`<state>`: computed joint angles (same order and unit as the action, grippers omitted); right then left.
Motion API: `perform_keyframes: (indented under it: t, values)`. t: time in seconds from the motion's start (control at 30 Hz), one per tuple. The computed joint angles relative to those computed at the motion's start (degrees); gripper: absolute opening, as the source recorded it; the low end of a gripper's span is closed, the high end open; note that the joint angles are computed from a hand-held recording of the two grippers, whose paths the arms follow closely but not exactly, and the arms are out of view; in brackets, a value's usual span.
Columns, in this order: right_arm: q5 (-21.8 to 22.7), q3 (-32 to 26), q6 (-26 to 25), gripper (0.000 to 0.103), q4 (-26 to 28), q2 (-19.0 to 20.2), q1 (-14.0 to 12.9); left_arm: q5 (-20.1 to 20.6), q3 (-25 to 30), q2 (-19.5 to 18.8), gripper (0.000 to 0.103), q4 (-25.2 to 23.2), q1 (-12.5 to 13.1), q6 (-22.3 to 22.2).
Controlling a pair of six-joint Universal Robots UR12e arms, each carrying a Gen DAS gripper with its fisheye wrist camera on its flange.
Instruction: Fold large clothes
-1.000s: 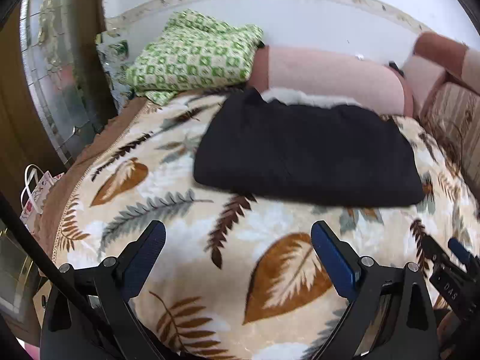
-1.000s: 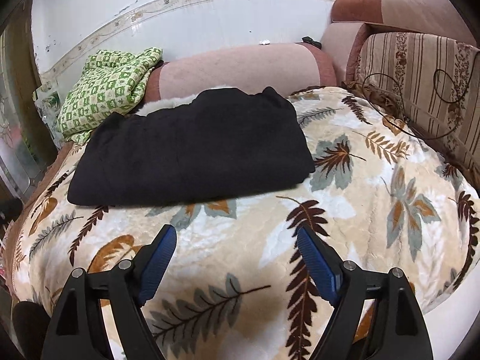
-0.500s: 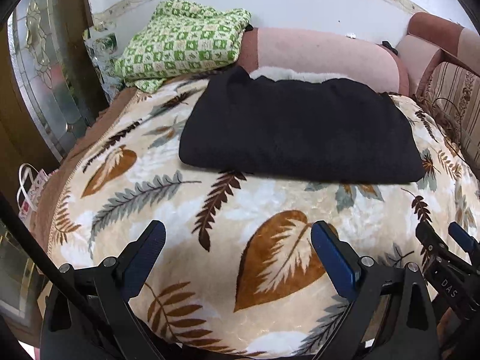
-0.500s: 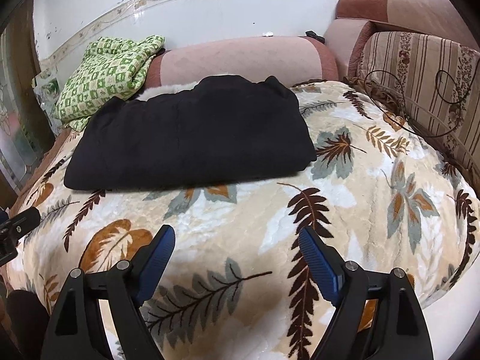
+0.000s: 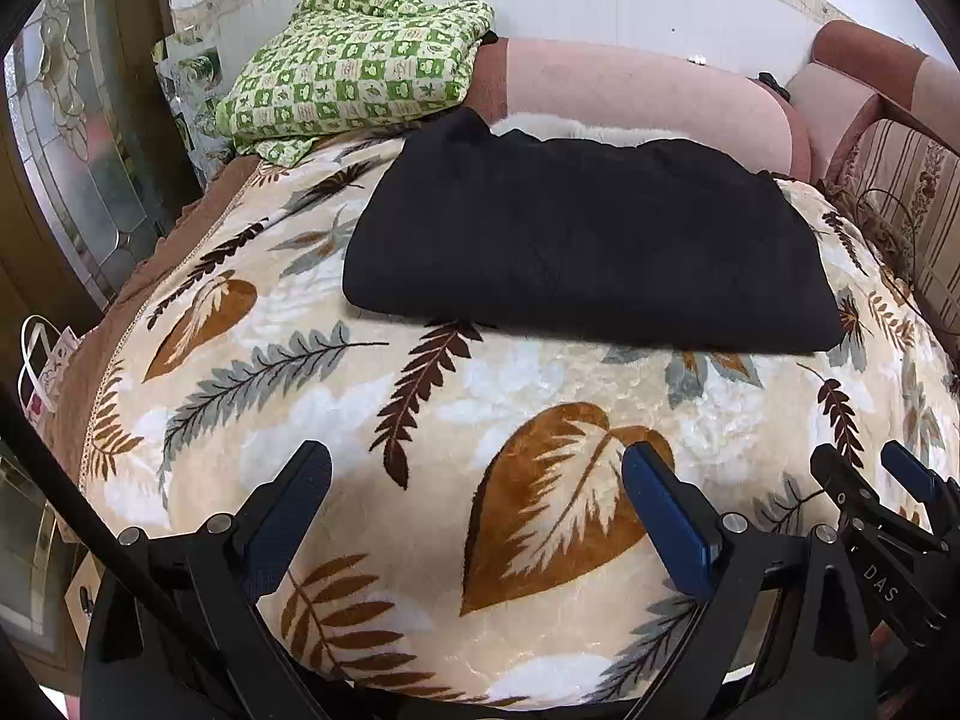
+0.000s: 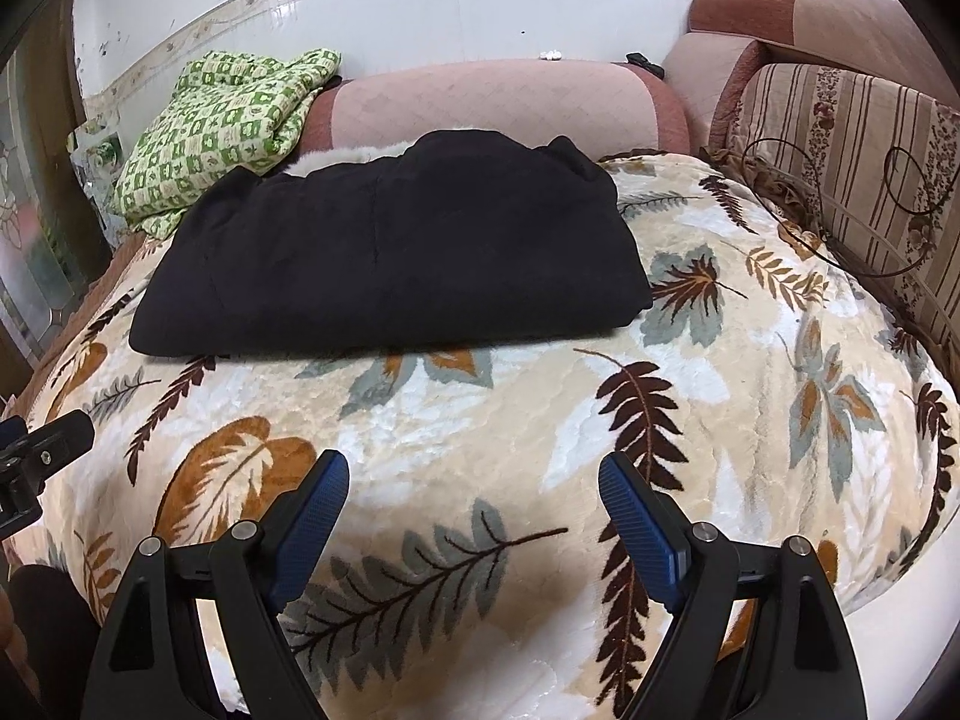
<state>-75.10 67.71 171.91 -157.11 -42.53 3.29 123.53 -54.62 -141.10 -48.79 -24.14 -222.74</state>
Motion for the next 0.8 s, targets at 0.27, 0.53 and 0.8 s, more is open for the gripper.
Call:
perform_keyframes:
  t: [0.27, 0.53, 0.8]
  values:
    - [-0.25, -0.15, 0.30, 0.089, 0.75, 0.04, 0.08, -1.02, 0.11, -0.05, 0.097, -0.53, 0.11, 0.09]
    - [-0.48, -0.07, 0.30, 0.089, 1.20, -0.10, 0.11, -1.71, 0.18, -0.12, 0.097, -0.50, 0.13, 0.18]
    - [-0.90, 0.20, 0.27, 0.089, 1.08, -0.28, 0.18, -2.88, -0.73, 0.30, 0.097, 0.04, 0.15, 0.18]
